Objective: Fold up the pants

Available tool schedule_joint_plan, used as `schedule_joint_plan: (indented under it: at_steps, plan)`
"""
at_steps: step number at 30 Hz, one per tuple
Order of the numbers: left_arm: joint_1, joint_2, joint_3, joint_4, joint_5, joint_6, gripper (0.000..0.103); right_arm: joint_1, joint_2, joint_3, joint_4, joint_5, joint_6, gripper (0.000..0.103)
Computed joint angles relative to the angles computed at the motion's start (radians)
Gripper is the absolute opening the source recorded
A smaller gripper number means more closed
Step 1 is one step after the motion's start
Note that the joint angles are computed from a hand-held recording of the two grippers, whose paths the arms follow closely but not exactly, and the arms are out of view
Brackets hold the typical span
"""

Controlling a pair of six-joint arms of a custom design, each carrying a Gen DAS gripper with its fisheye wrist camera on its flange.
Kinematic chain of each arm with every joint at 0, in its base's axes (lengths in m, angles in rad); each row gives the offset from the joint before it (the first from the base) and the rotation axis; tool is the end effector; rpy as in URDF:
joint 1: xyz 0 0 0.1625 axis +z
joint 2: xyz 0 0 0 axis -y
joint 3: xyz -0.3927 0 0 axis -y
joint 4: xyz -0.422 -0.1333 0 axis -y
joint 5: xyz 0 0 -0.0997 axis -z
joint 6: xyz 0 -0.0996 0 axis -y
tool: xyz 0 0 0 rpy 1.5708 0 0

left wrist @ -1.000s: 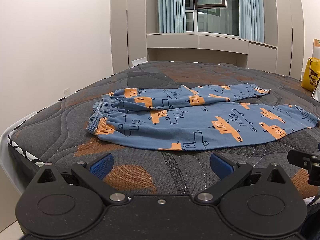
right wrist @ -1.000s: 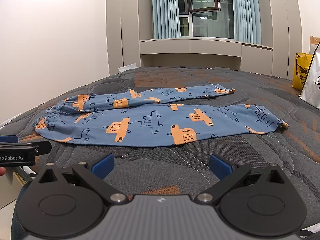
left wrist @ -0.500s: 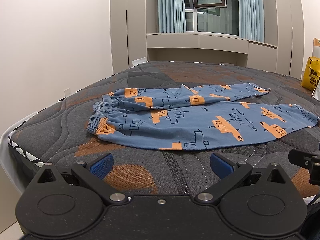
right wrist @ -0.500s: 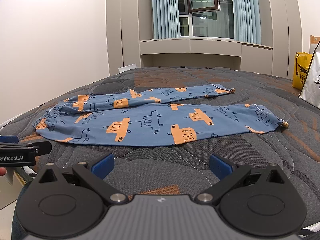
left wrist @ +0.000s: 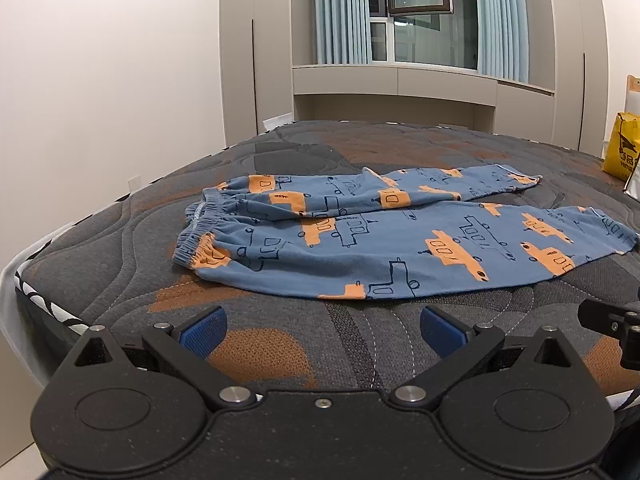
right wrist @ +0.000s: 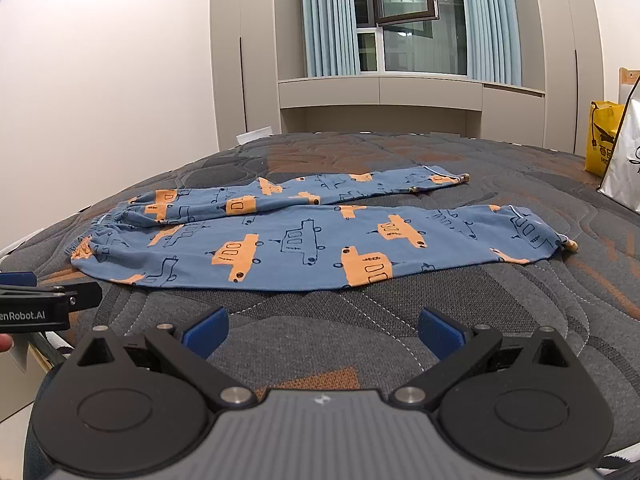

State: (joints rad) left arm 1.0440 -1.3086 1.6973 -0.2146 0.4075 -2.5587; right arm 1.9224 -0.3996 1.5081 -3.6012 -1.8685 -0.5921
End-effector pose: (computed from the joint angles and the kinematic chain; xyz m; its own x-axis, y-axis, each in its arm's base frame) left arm -0.0641 -0.5572 0.2768 -0.6176 -0.4038 -0.6749 0.5115 0.4456 -0.7347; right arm 0.3340 -0.6083 -0.0405 -0.6954 -0.4078 0.5918 -0.7185 0.4094 -0.5622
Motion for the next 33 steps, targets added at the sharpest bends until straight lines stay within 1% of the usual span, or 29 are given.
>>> schedule_joint_plan:
  at_steps: [4, 13, 18, 27, 33]
  plan:
    - [0.002, 0.001, -0.001, 0.001, 0.004, -0.002, 0.103, -0.001, 0.001, 0.006, -0.014, -0.005, 0.003, 0.103]
    - [0.013, 0.023, -0.031, 0.019, 0.018, 0.002, 0.103, -0.005, 0.008, -0.013, 0.001, 0.005, 0.010, 0.103]
    - [0.026, 0.040, -0.063, 0.035, 0.027, 0.011, 0.103, -0.013, 0.012, -0.024, 0.010, 0.040, 0.003, 0.103]
    - [0.053, 0.085, -0.132, 0.069, 0.041, 0.022, 0.103, -0.030, 0.026, -0.065, 0.046, 0.073, 0.000, 0.103]
    - [0.070, 0.105, -0.169, 0.089, 0.062, 0.023, 0.103, -0.039, 0.029, -0.084, 0.034, 0.131, -0.022, 0.103]
